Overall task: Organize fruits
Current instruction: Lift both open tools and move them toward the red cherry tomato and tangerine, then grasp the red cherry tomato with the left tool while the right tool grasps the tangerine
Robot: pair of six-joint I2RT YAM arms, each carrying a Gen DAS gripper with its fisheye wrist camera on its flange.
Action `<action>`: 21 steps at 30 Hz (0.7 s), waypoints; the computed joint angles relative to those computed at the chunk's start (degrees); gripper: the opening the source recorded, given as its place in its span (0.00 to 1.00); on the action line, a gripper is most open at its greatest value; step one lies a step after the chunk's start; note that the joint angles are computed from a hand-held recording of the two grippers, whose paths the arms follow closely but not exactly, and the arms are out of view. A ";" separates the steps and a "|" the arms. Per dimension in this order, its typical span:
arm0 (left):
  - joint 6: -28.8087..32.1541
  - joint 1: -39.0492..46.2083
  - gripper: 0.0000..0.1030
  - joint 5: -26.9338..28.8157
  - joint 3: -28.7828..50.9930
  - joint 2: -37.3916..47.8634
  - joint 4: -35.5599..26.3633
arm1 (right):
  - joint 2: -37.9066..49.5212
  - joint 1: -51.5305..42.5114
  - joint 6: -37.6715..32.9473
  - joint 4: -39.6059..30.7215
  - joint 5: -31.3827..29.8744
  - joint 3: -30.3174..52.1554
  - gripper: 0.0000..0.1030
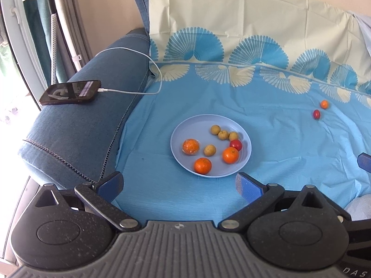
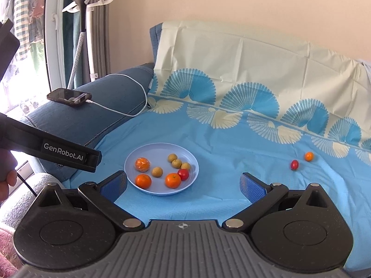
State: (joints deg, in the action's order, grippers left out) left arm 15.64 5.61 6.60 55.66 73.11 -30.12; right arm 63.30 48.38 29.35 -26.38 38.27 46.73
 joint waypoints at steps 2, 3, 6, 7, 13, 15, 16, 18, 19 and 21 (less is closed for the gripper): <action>-0.32 -2.44 1.00 -1.94 1.34 2.24 -0.23 | -0.75 -2.01 0.58 0.71 -1.17 -1.32 0.99; -0.78 -3.66 1.00 -2.27 2.15 3.59 -0.19 | -1.26 -3.21 0.79 0.92 -1.68 -1.96 0.99; -2.78 -9.06 1.00 -5.08 4.86 7.92 0.51 | -4.10 -9.01 0.70 1.99 -3.44 -4.73 0.99; -3.74 -11.46 1.00 -6.06 5.95 9.70 1.21 | -5.24 -11.73 0.12 2.45 -4.12 -5.75 0.99; -10.22 -26.53 1.00 -8.43 21.54 27.50 2.91 | -9.13 -38.34 -12.09 9.83 -14.24 -11.71 0.99; -11.94 -30.82 1.00 -7.62 29.99 35.83 2.61 | -5.71 -51.17 -18.54 16.18 -21.39 -12.47 0.99; -12.78 -33.09 1.00 -7.95 35.55 40.88 1.67 | -2.85 -56.40 -21.42 19.69 -24.12 -12.29 0.99; -14.58 -36.95 1.00 -8.80 49.64 52.28 -2.77 | 6.74 -66.29 -27.54 28.61 -28.74 -10.53 0.99; -14.94 -38.60 1.00 -8.91 56.84 58.56 -3.93 | 12.31 -70.31 -29.94 32.48 -31.21 -8.74 0.99; -14.41 -40.93 1.00 -8.84 71.24 70.48 -5.50 | 25.96 -76.79 -33.41 37.90 -35.92 -2.12 0.99</action>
